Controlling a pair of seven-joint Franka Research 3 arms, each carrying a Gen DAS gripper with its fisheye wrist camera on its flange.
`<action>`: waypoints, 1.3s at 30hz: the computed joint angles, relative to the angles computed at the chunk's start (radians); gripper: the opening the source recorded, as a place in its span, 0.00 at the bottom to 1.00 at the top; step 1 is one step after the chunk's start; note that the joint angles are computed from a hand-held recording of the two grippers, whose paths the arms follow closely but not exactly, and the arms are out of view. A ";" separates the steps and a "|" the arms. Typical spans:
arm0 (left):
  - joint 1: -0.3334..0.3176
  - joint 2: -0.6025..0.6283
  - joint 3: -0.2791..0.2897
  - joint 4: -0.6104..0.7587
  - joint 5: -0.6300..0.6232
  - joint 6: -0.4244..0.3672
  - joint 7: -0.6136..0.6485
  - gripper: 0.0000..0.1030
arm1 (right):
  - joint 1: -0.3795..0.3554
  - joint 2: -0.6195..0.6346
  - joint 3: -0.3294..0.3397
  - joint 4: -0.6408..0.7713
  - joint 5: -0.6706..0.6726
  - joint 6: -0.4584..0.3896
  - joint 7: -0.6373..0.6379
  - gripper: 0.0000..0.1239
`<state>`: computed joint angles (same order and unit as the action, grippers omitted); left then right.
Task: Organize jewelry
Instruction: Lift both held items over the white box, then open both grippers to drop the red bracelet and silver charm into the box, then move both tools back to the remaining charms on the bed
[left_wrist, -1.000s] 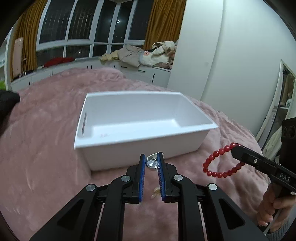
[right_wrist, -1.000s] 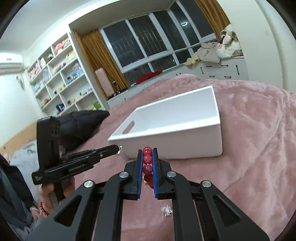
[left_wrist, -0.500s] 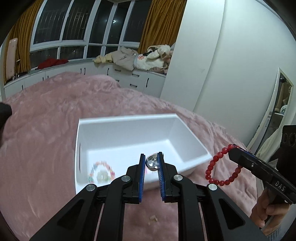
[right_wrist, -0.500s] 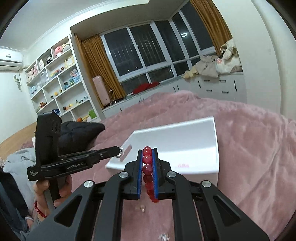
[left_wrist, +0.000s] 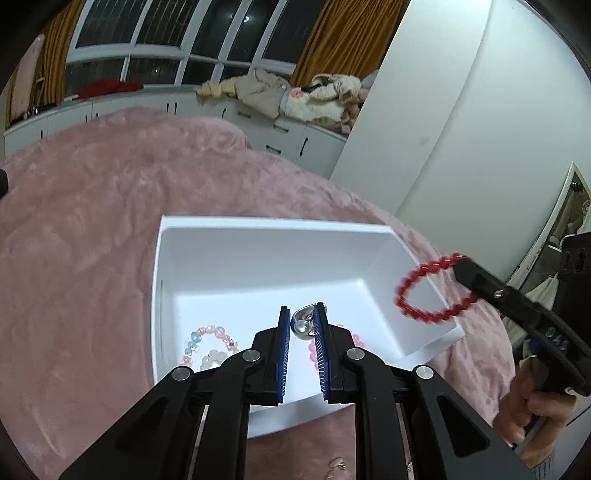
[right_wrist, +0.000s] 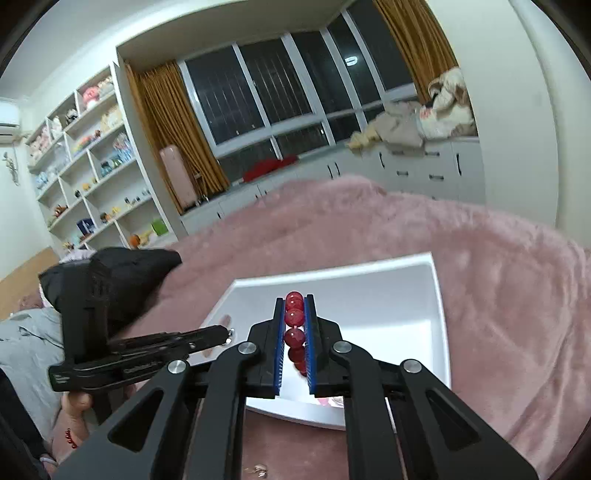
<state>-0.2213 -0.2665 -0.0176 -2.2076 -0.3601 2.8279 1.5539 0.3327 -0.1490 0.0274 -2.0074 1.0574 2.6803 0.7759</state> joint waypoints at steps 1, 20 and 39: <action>-0.010 0.007 0.012 0.002 -0.021 0.000 0.018 0.18 | 0.000 0.009 0.004 0.003 -0.016 0.007 0.009 0.08; 0.049 0.068 -0.040 0.012 0.028 0.003 -0.011 0.35 | -0.011 0.065 0.031 -0.001 -0.144 0.031 0.091 0.10; -0.015 -0.198 -0.085 -0.173 0.296 -0.019 -0.243 0.73 | 0.113 -0.448 -0.084 -0.385 -0.156 0.125 -0.123 0.80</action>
<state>-0.2361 -0.4649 -0.1025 -2.3805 -0.0640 2.8087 1.3113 0.4460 -0.5974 -0.0567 -2.3924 0.9017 2.8056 0.6524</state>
